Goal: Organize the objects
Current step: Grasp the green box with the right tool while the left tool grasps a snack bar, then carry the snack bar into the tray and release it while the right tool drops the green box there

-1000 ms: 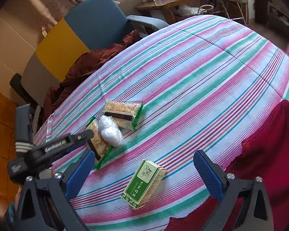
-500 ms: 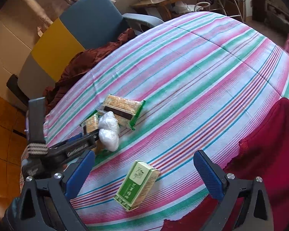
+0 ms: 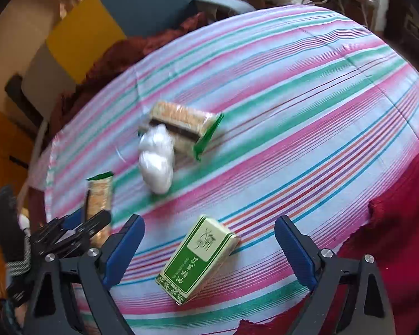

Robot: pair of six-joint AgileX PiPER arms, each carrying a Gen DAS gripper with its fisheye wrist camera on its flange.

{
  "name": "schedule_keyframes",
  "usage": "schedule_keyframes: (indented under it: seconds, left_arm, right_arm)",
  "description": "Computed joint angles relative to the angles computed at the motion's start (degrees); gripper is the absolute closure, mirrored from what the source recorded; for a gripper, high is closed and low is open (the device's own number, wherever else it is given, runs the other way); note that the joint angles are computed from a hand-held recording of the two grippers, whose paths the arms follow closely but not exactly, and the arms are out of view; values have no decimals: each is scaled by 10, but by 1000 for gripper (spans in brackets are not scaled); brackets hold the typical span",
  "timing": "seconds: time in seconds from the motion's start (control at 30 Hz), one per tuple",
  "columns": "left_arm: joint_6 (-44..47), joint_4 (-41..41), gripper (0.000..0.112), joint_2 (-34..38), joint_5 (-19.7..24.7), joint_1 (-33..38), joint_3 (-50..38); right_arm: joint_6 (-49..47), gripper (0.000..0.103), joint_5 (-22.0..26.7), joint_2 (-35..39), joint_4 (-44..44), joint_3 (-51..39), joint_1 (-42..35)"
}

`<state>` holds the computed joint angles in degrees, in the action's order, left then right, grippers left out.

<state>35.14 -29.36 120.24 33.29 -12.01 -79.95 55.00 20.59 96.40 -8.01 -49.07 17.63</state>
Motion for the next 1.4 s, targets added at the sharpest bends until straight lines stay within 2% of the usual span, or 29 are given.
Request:
schedule_keyframes:
  seconds: [0.13, 0.23, 0.27, 0.33, 0.37, 0.4, 0.63, 0.77, 0.9, 1.17, 1.4]
  left_arm:
    - [75, -64, 66, -39, -23, 22, 75]
    - [120, -107, 67, -51, -24, 37, 102]
    - [128, -115, 67, -53, -24, 40, 106]
    - [137, -124, 67, -58, -31, 40, 115]
    - [140, -126, 67, -60, -35, 40, 119]
    - [149, -132, 67, -64, -41, 40, 127]
    - [208, -178, 69, -87, -50, 57, 166]
    - [216, -180, 69, -110, -48, 69, 189]
    - [260, -215, 69, -142, -30, 102, 218]
    - [328, -270, 69, -221, 32, 195, 254]
    - [352, -280, 69, -273, 99, 323, 265]
  right_arm:
    - [-18, 12, 14, 17, 13, -13, 12]
    - [-28, 20, 23, 29, 21, -20, 20]
    - [-37, 26, 29, 34, 28, -24, 22]
    - [-22, 47, 49, 42, -1, -37, 37]
    - [-9, 62, 58, 45, -20, -43, 47]
    - [-17, 71, 56, 46, -17, -45, 50]
    - [-15, 72, 17, 33, -54, -41, 75]
    - [-26, 72, 10, 34, -67, -52, 86]
    - [-9, 72, 4, 38, -97, -59, 103]
    - [17, 72, 2, 43, -131, -74, 139]
    - [4, 72, 13, 64, -123, -117, 176]
